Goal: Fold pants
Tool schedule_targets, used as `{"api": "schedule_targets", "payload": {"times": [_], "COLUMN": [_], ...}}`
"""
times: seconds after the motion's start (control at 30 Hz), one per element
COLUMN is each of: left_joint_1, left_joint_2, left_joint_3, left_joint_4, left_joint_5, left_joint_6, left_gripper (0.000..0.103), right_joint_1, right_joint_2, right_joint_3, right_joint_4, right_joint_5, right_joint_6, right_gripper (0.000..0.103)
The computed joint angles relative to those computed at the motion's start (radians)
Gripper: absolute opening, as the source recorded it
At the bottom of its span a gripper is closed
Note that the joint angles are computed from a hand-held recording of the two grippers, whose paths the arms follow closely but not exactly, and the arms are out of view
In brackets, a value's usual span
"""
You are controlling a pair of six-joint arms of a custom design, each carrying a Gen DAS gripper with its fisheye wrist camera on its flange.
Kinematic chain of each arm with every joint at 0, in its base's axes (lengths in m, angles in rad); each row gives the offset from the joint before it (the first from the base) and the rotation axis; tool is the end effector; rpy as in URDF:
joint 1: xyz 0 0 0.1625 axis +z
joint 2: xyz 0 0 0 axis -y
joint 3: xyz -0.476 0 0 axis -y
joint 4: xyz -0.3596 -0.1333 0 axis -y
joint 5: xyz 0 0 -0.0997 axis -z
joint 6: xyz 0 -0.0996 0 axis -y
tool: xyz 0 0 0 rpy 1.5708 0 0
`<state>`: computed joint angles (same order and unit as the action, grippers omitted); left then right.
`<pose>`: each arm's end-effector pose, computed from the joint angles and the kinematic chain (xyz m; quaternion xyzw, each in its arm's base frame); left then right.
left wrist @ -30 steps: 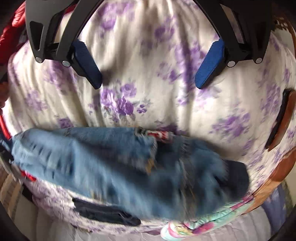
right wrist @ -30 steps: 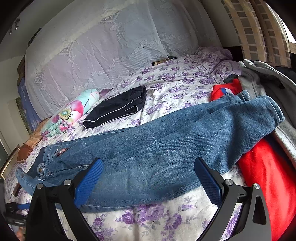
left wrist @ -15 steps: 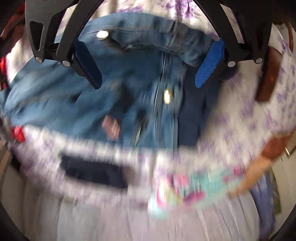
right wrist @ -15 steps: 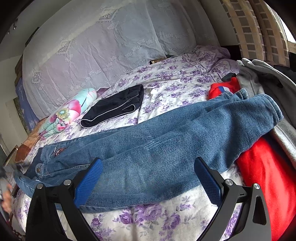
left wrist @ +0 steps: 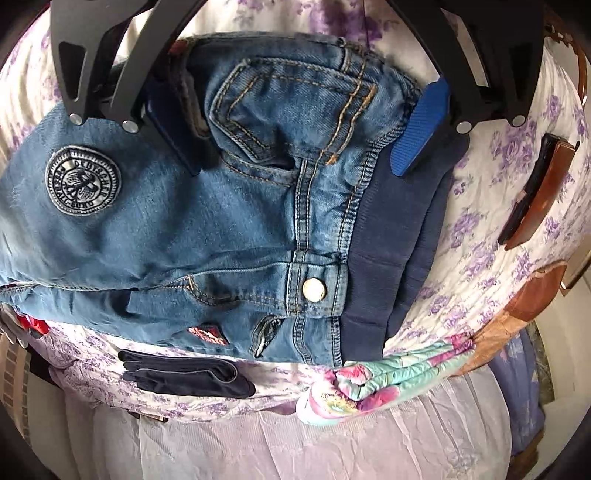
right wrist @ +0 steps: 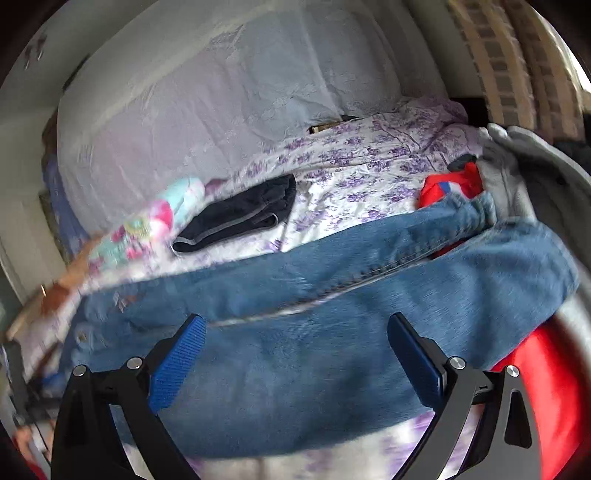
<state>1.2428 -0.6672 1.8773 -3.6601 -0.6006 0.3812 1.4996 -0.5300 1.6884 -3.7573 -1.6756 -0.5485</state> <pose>0.0082 -0.6448 0.1615 0.0919 0.8196 -0.3651 0.4318 0.0734 -0.6981 0.1079 0.1805 -0.8510 0.4537 0.1932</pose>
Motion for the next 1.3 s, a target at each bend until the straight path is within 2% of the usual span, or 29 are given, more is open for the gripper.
{"api": "schedule_targets", "payload": {"times": [0.13,0.2,0.23,0.37,0.43,0.47,0.5,0.53,0.63,0.7,0.8,0.83,0.87,0.9,0.93,0.97,1.0,1.03,1.1,1.17,1.3], "left_joint_1": [0.002,0.004,0.003,0.003,0.003,0.003,0.004,0.004,0.003,0.003,0.004,0.005,0.006,0.006,0.006,0.006,0.007,0.007,0.009,0.011,0.016], "left_joint_2": [0.003,0.001,0.004,0.006,0.007,0.009,0.010,0.014,0.024,0.027,0.025,0.024,0.023,0.023,0.023,0.022,0.020,0.018,0.013,0.008,-0.012], "left_joint_3": [0.003,0.000,0.001,-0.002,-0.004,-0.005,-0.007,-0.010,-0.021,-0.026,-0.024,-0.024,-0.023,-0.022,-0.022,-0.020,-0.019,-0.017,-0.013,-0.010,-0.001], "left_joint_4": [-0.010,-0.005,-0.008,-0.008,-0.007,-0.008,-0.011,-0.016,-0.028,-0.026,-0.027,-0.030,-0.031,-0.031,-0.030,-0.029,-0.026,-0.024,-0.020,-0.016,0.012], "left_joint_5": [-0.033,-0.039,-0.037,-0.039,-0.037,-0.037,-0.036,-0.032,-0.019,-0.016,-0.023,-0.025,-0.027,-0.028,-0.028,-0.030,-0.034,-0.036,-0.044,-0.050,-0.072], "left_joint_6": [-0.006,-0.006,-0.009,-0.010,-0.010,-0.010,-0.008,-0.003,0.006,0.007,0.007,0.009,0.010,0.009,0.008,0.006,0.003,0.003,0.002,0.000,-0.011], "left_gripper": [0.099,0.099,0.099,0.099,0.099,0.099,0.099,0.099,0.099,0.099,0.099,0.099,0.099,0.099,0.099,0.099,0.099,0.099,0.099,0.099,0.099], "right_joint_1": [0.015,0.010,0.004,-0.028,-0.047,-0.049,-0.050,-0.046,-0.039,-0.025,-0.012,-0.020,-0.021,-0.018,-0.016,-0.017,-0.034,-0.045,-0.072,-0.095,-0.158], "right_joint_2": [-0.002,-0.007,-0.004,0.010,0.053,0.080,0.089,0.081,0.039,0.026,0.081,0.098,0.106,0.096,0.089,0.094,0.096,0.090,0.045,0.037,0.007], "right_joint_3": [-0.068,-0.103,-0.130,-0.197,-0.278,-0.331,-0.357,-0.341,-0.183,-0.107,-0.099,-0.110,-0.123,-0.124,-0.167,-0.219,-0.293,-0.326,-0.357,-0.442,-0.577], "right_joint_4": [0.027,0.041,0.009,-0.197,-0.389,-0.449,-0.468,-0.445,-0.472,-0.439,-0.465,-0.479,-0.486,-0.462,-0.427,-0.434,-0.434,-0.392,-0.288,-0.305,-0.226], "right_joint_5": [-0.213,-0.285,-0.331,-0.371,-0.389,-0.410,-0.442,-0.454,-0.379,-0.386,-0.490,-0.494,-0.492,-0.500,-0.535,-0.571,-0.597,-0.623,-0.659,-0.678,-0.729], "right_joint_6": [-0.188,-0.221,-0.246,-0.351,-0.481,-0.565,-0.620,-0.636,-0.647,-0.677,-0.884,-0.924,-0.937,-0.908,-0.874,-0.881,-0.904,-0.885,-0.785,-0.804,-0.746], "right_gripper": [0.099,0.099,0.099,0.099,0.099,0.099,0.099,0.099,0.099,0.099,0.099,0.099,0.099,0.099,0.099,0.099,0.100,0.100,0.100,0.100,0.100]}}
